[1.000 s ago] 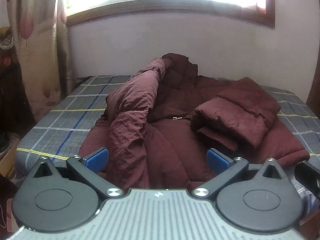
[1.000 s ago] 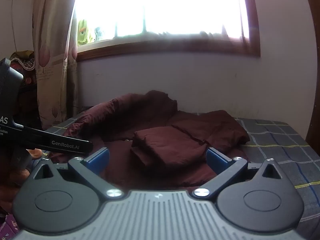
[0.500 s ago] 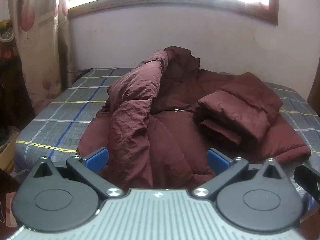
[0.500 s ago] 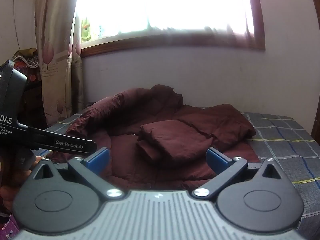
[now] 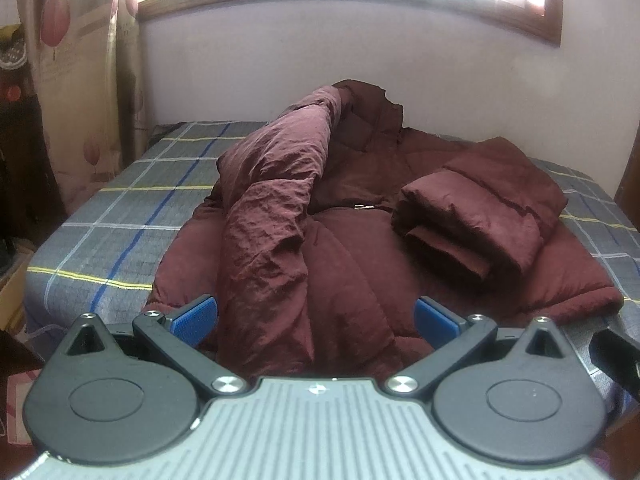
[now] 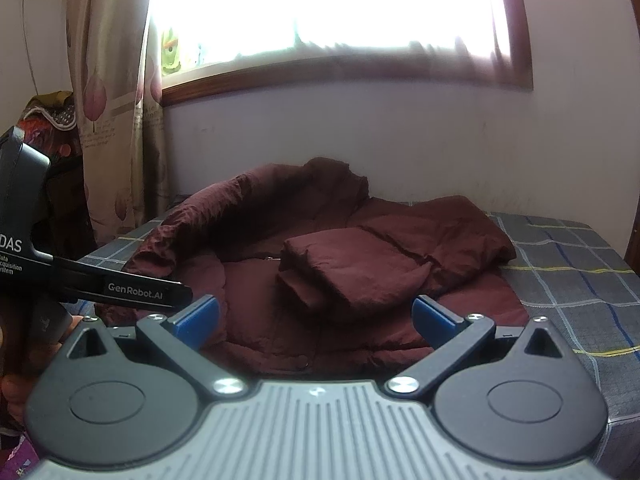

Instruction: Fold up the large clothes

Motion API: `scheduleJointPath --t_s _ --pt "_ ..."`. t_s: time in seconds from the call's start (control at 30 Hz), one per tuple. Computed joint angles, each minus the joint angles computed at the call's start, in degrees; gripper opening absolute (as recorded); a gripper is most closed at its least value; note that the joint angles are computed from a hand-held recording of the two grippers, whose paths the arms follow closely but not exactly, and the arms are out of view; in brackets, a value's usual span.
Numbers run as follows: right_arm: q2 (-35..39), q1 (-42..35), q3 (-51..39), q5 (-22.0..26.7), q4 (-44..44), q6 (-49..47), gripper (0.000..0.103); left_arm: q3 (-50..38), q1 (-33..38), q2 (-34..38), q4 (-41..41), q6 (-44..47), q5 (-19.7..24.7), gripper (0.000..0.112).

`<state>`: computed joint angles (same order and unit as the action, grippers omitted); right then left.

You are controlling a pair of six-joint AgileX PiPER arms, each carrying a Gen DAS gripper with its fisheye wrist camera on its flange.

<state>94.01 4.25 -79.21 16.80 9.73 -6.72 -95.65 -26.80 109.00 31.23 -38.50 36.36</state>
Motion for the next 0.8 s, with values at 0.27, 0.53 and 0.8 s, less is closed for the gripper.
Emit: scheduleJointPath --t_s 0.27,0.53,0.8 --pt "0.68 0.84 -0.88 1.19 -1.03 0.52 0.103 1.24 0.7 -0.3 -1.02 0.7 -0.78 0.103" --pt "1.34 0.65 -1.71 2.41 2.88 -3.52 0.103 2.49 0.78 -0.7 -1.13 0.97 -1.3 0.103" --pt "1.25 0.27 -1.44 2.98 7.12 -7.44 0.103 4.12 1.02 -1.45 -1.54 1.39 -1.76 0.103"
